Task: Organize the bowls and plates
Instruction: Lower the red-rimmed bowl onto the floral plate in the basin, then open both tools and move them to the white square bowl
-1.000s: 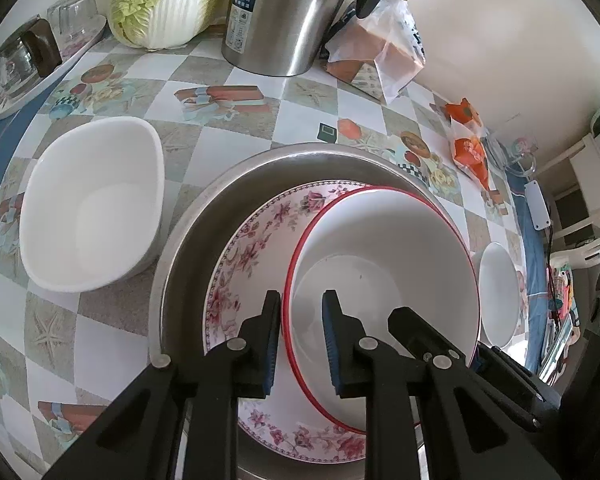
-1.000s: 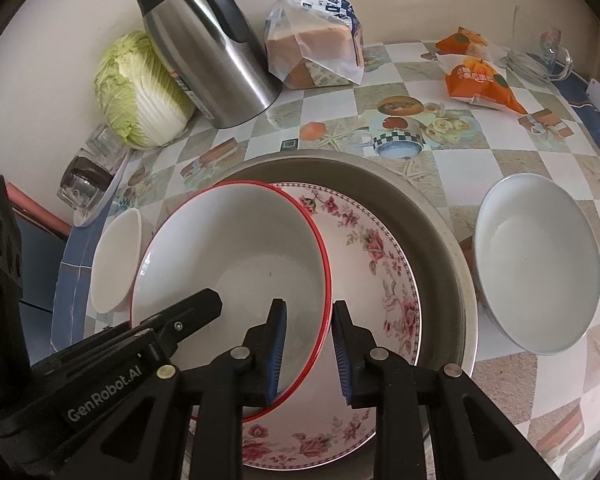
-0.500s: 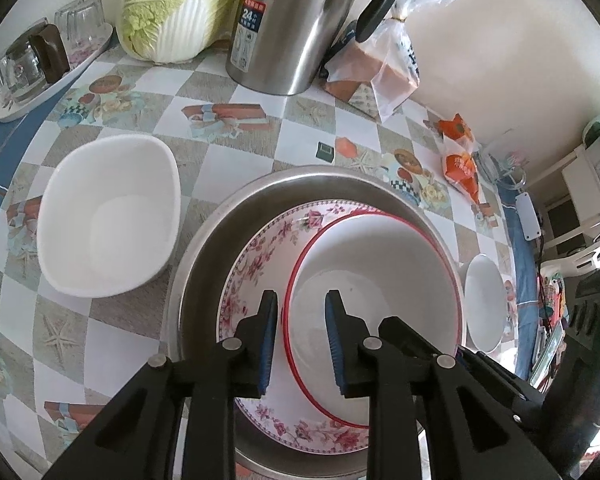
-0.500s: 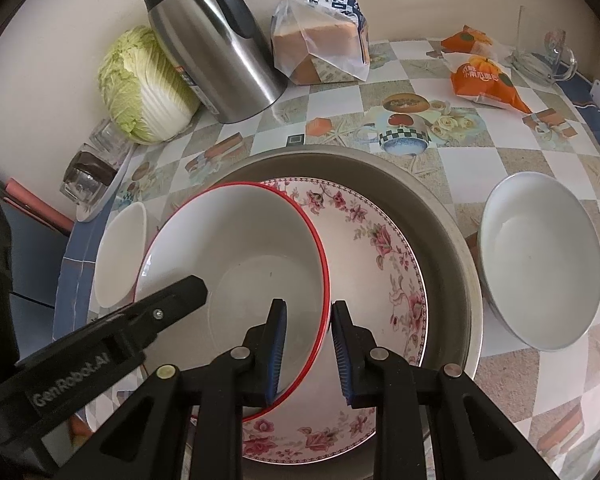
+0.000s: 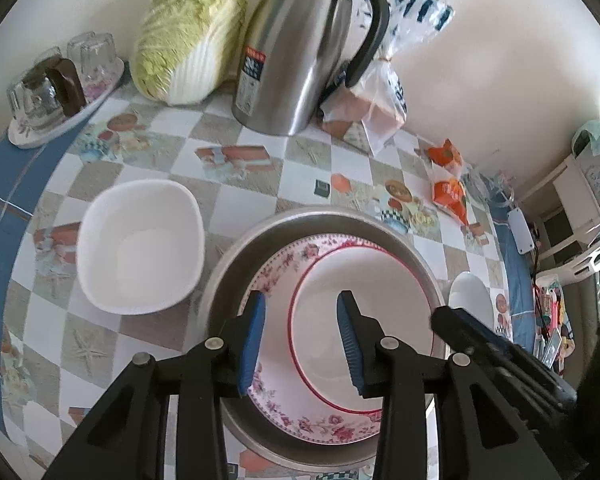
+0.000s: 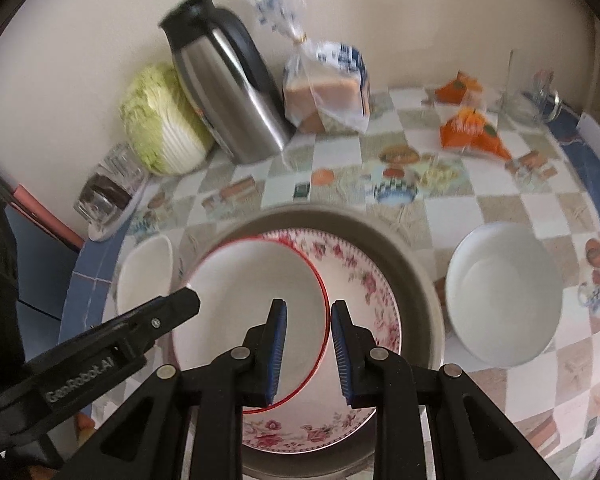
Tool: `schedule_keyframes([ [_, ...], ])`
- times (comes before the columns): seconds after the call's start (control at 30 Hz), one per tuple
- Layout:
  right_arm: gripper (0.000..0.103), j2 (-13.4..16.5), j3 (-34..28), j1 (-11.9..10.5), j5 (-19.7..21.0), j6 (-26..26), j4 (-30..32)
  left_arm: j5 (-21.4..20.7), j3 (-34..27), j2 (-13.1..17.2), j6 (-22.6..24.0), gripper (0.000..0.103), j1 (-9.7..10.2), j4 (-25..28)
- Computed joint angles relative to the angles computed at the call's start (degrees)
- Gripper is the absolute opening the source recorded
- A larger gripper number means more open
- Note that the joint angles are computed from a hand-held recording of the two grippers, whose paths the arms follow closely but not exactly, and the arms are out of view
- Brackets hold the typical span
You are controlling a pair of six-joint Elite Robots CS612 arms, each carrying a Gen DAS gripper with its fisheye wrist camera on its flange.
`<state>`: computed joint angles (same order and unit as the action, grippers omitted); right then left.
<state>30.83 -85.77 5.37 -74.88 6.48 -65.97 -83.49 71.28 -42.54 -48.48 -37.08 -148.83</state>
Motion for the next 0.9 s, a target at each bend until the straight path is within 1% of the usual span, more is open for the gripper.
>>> schedule_keyframes([
  [0.03, 0.026, -0.09, -0.19, 0.00, -0.16, 0.05, -0.39, 0.48, 0.27, -0.22, -0.19, 0.043, -0.01, -0.24],
  [0.07, 0.032, -0.16, -0.38, 0.01, -0.35, 0.03, -0.79, 1.05, 0.56, -0.46, -0.42, 0.047, -0.04, -0.51],
  [0.1, 0.037, -0.26, -0.51, 0.06, -0.68, -0.03, -1.06, 1.85, 0.97, -0.79, -0.66, 0.048, -0.05, -0.91],
  [0.17, 0.042, -0.39, -0.67, 0.26, -1.69, -0.45, -1.62, 3.03, 1.59, -1.31, -1.06, 0.053, -0.06, -1.27],
  [0.2, 0.047, -0.43, -0.73, 0.36, -2.11, -0.69, -1.80, 3.67, 1.97, -1.60, -1.25, 0.056, -0.08, -1.49],
  [0.23, 0.049, -0.46, -0.81, 0.42, -2.43, -0.77, -2.00, 4.24, 2.43, -1.90, -1.36, 0.060, -0.04, -1.93],
  [0.3, 0.061, -0.42, -0.89, 0.45, -2.53, -0.68, -2.17, 4.40, 3.37, -2.38, -2.00, 0.062, 0.24, -3.16],
  [0.4, 0.063, -0.38, -0.66, 0.41, -2.54, -0.47, -1.70, 4.76, 5.19, -3.24, -4.46, 0.064, 0.81, -4.95],
  [0.47, 0.065, -0.32, -0.64, 0.35, -2.62, -0.16, -1.42, 5.78, 6.23, -3.80, -5.99, 0.075, 1.07, -5.33],
  [0.5, 0.067, -0.28, -0.64, 0.36, -2.69, -0.04, -1.49, 6.55, 7.04, -4.24, -7.13, 0.076, 1.28, -5.49],
  [0.67, 0.072, -0.19, -0.66, 0.52, -2.76, -0.11, -2.07, 8.93, 10.12, -5.91, -11.82, 0.079, 2.17, -5.11],
  [0.77, 0.078, -0.15, -0.61, 0.65, -2.41, 0.33, -2.37, 10.66, 11.34, -6.70, -13.43, 0.080, 2.41, -4.06],
  [0.9, 0.082, -0.09, -0.41, 1.11, -2.22, 1.32, -3.18, 12.36, 12.98, -7.66, -15.19, 0.081, 2.78, -3.89],
])
